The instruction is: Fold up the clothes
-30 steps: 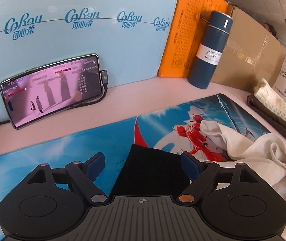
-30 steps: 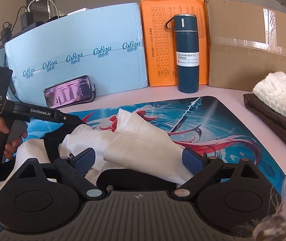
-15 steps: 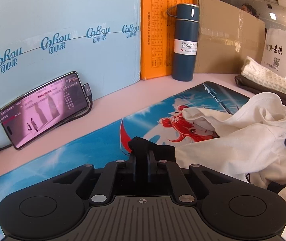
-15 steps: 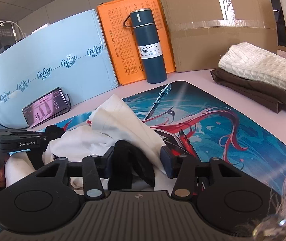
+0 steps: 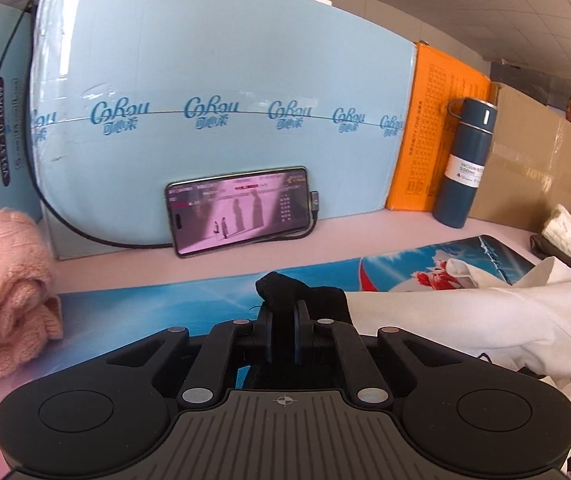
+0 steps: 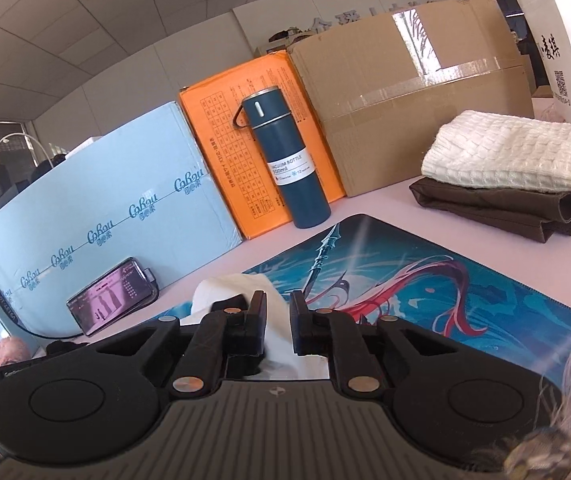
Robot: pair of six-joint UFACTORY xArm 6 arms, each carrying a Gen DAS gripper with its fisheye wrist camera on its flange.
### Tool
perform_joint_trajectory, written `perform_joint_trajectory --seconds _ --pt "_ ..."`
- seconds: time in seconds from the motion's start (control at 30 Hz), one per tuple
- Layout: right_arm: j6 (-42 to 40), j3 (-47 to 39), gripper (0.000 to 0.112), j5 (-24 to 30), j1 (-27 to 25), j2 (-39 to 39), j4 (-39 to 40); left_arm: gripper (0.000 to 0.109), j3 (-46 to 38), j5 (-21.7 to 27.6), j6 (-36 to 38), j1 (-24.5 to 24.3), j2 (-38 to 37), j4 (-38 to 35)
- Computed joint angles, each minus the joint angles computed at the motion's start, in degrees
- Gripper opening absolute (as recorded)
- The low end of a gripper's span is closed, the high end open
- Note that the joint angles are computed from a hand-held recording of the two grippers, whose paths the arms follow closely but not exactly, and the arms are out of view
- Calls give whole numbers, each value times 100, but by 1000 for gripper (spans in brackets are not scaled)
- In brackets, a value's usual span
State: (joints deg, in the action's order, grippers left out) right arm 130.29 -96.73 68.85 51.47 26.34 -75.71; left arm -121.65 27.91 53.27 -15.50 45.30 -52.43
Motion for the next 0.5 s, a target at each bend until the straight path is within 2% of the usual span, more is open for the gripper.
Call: perform_joint_trajectory --seconds 0.17,0.27,0.33,0.4,0.47,0.5 --pt "393 489 8 -49 10 -323 79 8 598 -546 -389 179 -352 100" --pt "320 505 12 -204 20 -339 -25 8 1019 -938 -724 250 -575 341" --pt "149 361 21 -381 -20 -249 -34 8 1263 -1162 -1126 302 -687 655" --pt "-31 186 46 -593 -80 -134 -34 9 1491 -1369 -1504 325 -776 953" --pt "-294 -112 48 -901 -187 77 -55 9 1672 -1587 -1814 321 -837 1286" --pt "-488 -328 55 -1047 -243 220 -27 9 1691 -1666 -1958 324 -834 1427"
